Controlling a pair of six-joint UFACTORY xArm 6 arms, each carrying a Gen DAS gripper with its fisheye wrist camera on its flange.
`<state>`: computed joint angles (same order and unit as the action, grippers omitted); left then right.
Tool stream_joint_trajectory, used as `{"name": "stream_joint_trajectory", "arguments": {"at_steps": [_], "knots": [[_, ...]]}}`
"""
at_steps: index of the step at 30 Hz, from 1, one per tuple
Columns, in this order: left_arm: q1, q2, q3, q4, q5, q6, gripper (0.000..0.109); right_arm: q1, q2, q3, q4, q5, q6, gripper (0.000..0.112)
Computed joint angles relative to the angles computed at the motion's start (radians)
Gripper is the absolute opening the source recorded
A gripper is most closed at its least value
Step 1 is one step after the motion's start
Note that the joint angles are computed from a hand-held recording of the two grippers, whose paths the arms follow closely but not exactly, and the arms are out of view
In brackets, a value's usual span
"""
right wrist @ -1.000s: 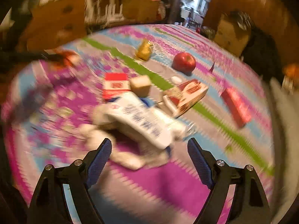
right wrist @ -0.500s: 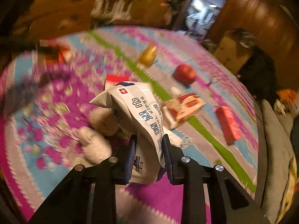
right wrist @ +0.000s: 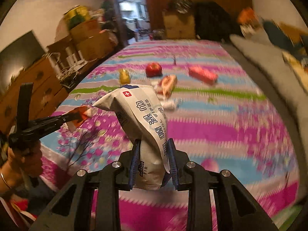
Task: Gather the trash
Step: 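Grasp the white plastic bag with the right tool while the left tool grasps the orange-white carton, then carry the bag and carton over the green bin and open both tools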
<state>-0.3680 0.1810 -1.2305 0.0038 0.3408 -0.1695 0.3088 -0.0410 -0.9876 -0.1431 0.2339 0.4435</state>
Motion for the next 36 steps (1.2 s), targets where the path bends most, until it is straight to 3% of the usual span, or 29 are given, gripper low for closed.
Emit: {"name": "stream_joint_trajectory", "arguments": {"at_steps": [4,10,17,27,36], "knots": [[-0.018,-0.028,0.021,0.109,0.022,-0.111,0.005,0.037,-0.037,0.078,-0.052,0.017,0.171,0.03],[-0.038,-0.053,0.024,0.304,0.108,-0.298,0.005,0.074,-0.042,0.13,-0.048,-0.016,0.281,0.03],[-0.074,-0.076,0.011,0.458,0.152,-0.416,0.005,0.064,-0.073,0.142,-0.222,-0.035,0.433,0.03],[-0.162,-0.019,-0.13,0.537,0.159,-0.43,0.005,-0.046,-0.252,0.222,-0.481,-0.018,0.706,0.03],[-0.25,0.077,-0.298,0.51,0.148,-0.356,0.005,-0.167,-0.463,0.332,-0.588,0.049,0.83,0.03]]}}
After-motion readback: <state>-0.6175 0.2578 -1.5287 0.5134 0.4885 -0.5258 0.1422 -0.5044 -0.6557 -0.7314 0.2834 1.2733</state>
